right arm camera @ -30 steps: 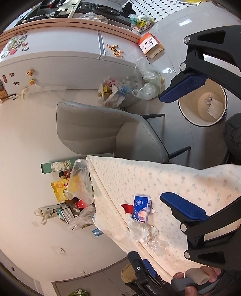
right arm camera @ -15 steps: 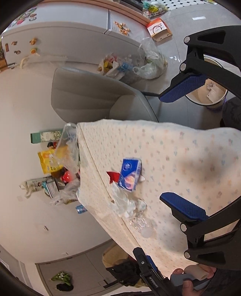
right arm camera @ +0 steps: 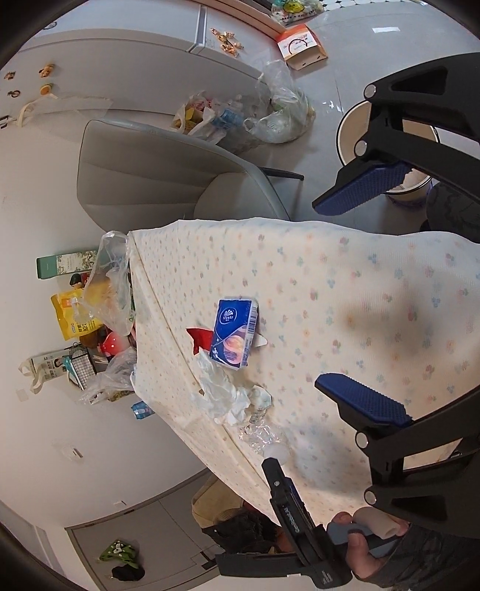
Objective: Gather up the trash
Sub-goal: 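Return to the table and grasp the clear plastic bottle with the left gripper, then grasp the blue tissue pack with the right gripper while the left holds the bottle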
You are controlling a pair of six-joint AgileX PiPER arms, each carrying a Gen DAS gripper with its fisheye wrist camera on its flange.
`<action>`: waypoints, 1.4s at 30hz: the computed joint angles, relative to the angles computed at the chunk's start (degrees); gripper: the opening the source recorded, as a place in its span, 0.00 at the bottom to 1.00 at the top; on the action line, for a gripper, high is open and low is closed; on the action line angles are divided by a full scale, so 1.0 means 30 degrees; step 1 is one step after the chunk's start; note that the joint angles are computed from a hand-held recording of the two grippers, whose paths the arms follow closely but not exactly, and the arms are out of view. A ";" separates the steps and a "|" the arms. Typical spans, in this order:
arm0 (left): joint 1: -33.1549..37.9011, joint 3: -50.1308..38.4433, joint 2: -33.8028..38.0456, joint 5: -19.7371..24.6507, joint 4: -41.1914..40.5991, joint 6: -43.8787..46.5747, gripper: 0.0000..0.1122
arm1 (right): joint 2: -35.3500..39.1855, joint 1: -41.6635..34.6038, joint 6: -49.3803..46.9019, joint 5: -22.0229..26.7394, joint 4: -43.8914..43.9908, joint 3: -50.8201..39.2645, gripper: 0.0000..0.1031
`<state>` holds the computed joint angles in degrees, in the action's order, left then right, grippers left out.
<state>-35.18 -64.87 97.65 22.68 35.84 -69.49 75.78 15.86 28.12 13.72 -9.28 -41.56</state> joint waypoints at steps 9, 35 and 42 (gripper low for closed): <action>-0.0513 -0.1459 0.1621 0.1420 0.0852 -0.1610 0.32 | 0.1233 -0.0242 -0.2168 0.0303 0.2393 -0.1065 0.76; 0.0251 0.2477 -0.2734 0.2647 0.5125 -0.5896 0.29 | 0.9809 0.1446 -0.2496 0.3490 0.0795 -1.1299 0.80; 0.0120 0.2410 -0.2772 0.2588 0.5024 -0.5712 0.29 | 1.0680 0.0962 -0.4478 0.4173 0.2868 -1.2206 0.53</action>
<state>-34.83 -57.64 89.34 30.45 50.91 -86.63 107.82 18.74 14.69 26.24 -0.67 -78.17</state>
